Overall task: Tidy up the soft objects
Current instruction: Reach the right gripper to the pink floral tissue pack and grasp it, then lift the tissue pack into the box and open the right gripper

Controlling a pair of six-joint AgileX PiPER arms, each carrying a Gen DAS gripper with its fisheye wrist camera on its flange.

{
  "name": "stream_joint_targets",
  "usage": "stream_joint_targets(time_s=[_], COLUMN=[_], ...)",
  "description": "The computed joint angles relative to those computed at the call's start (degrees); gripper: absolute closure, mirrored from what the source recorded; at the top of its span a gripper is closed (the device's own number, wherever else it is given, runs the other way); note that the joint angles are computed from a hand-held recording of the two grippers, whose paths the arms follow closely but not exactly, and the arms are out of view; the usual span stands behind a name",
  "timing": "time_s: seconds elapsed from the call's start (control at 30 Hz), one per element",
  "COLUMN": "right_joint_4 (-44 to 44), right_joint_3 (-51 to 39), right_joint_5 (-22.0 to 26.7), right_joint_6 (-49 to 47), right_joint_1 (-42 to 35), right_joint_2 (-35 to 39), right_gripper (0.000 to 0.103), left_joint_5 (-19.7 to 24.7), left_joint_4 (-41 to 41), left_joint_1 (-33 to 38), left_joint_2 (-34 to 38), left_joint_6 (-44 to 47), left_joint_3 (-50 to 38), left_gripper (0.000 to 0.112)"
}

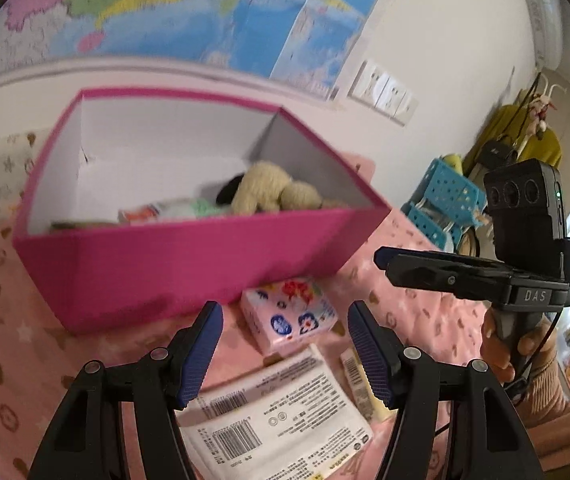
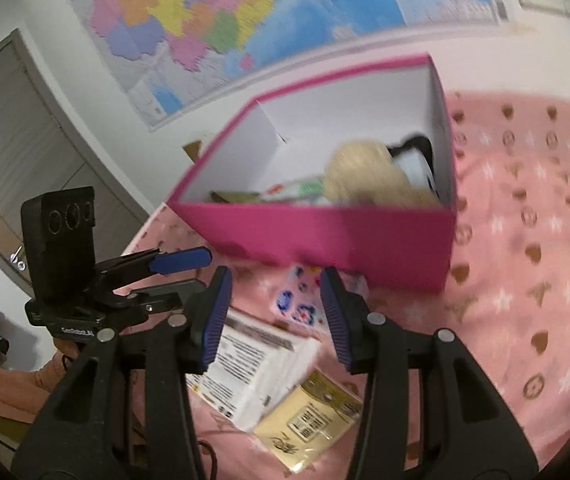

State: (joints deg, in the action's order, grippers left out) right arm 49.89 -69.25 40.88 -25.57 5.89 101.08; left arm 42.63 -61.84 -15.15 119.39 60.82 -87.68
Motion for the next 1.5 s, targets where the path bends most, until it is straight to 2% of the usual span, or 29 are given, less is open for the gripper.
stream_joint_targets(time_s=[0.17, 0.23, 0.7, 1.1, 1.2, 1.5], right_joint_4=[-0.93, -0.05, 1.73, 2.80, 1.20, -1.15], right_joint_3=[1.13, 1.31, 0.69, -0.58, -1.31, -0.89], right_joint_5=[-0.55, -0.21, -0.42, -0.41, -0.93, -2.11], right_joint_6=[1.97, 1.59, 0.79, 0.46, 1.38, 2.35], right_joint_1=[-0.46, -0.81, -1.26, -0.34, 0.34, 1.18], right_joint_2=[2.93, 4.21, 8.14, 9.80, 9.91, 7.88], right_gripper=[0.055, 0.055, 0.055, 0.055, 0.059, 0.060], left_joint_5=[-0.60, -0.65, 1.65, 3.73, 4.91, 4.17], left_joint_4=[3.47, 4.80, 13.04, 14.23, 14.02, 11.77], left_joint_1=[-1.40, -1.95, -4.17, -4.41, -4.30, -4.03], left_joint_2=[2.37, 3.26, 9.04, 11.17, 11.84, 10.37], left_joint_6=[-3.85, -5.45, -15.61, -18.30, -18.77, -15.93], left_joint_3=[-1.99, -2.88, -10.20, -13.31, -14.34, -12.28], left_gripper=[0.047, 0.053, 0.074, 0.076, 0.076, 0.076])
